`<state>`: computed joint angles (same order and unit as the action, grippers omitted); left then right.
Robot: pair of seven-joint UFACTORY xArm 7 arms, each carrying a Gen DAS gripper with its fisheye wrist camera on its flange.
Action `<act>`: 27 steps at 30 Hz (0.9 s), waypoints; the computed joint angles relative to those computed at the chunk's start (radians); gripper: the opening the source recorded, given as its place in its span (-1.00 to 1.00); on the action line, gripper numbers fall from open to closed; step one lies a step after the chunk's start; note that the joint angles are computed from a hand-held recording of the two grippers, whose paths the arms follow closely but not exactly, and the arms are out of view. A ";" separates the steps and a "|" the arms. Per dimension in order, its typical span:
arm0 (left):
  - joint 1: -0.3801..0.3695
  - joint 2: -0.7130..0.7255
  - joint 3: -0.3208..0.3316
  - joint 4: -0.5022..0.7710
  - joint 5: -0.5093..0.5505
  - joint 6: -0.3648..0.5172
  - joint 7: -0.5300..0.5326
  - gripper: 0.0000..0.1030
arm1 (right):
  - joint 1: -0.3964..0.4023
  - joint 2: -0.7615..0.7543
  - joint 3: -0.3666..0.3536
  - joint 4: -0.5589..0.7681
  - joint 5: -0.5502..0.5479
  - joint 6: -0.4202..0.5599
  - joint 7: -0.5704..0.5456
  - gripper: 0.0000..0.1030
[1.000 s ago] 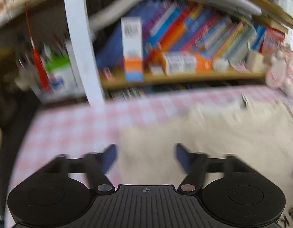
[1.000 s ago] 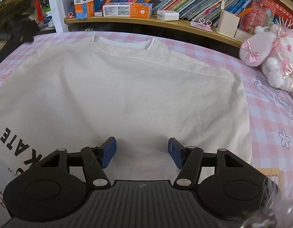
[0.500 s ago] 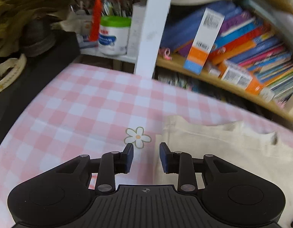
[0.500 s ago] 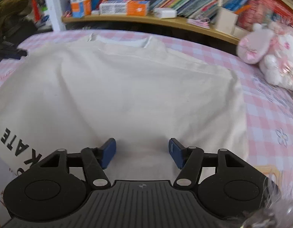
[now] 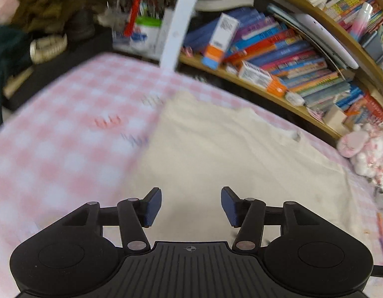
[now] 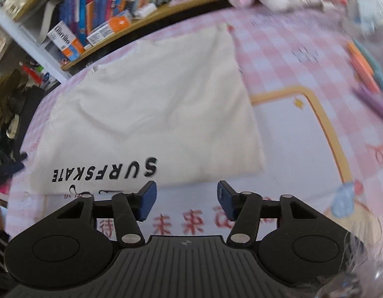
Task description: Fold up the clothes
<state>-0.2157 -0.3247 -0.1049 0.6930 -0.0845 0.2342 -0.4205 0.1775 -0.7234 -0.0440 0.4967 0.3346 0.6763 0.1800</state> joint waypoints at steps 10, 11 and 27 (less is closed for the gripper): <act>-0.014 -0.020 -0.152 0.010 0.103 0.051 -0.269 0.04 | 0.015 0.058 -0.192 -0.040 0.344 -0.030 0.007 -0.22; -0.014 -0.028 -0.164 0.008 0.119 0.055 -0.296 0.04 | 0.012 0.075 -0.195 -0.033 0.367 -0.030 0.006 -0.23; 0.027 -0.251 -0.244 -0.164 0.216 0.111 -0.687 0.27 | 0.017 0.068 -0.143 0.021 0.364 -0.128 -0.267 -0.93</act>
<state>-0.1888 -0.5757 -0.3487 0.5293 0.1317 0.3455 -1.1079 0.1948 -0.6552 -0.1867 0.5178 0.6982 0.5485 -0.0868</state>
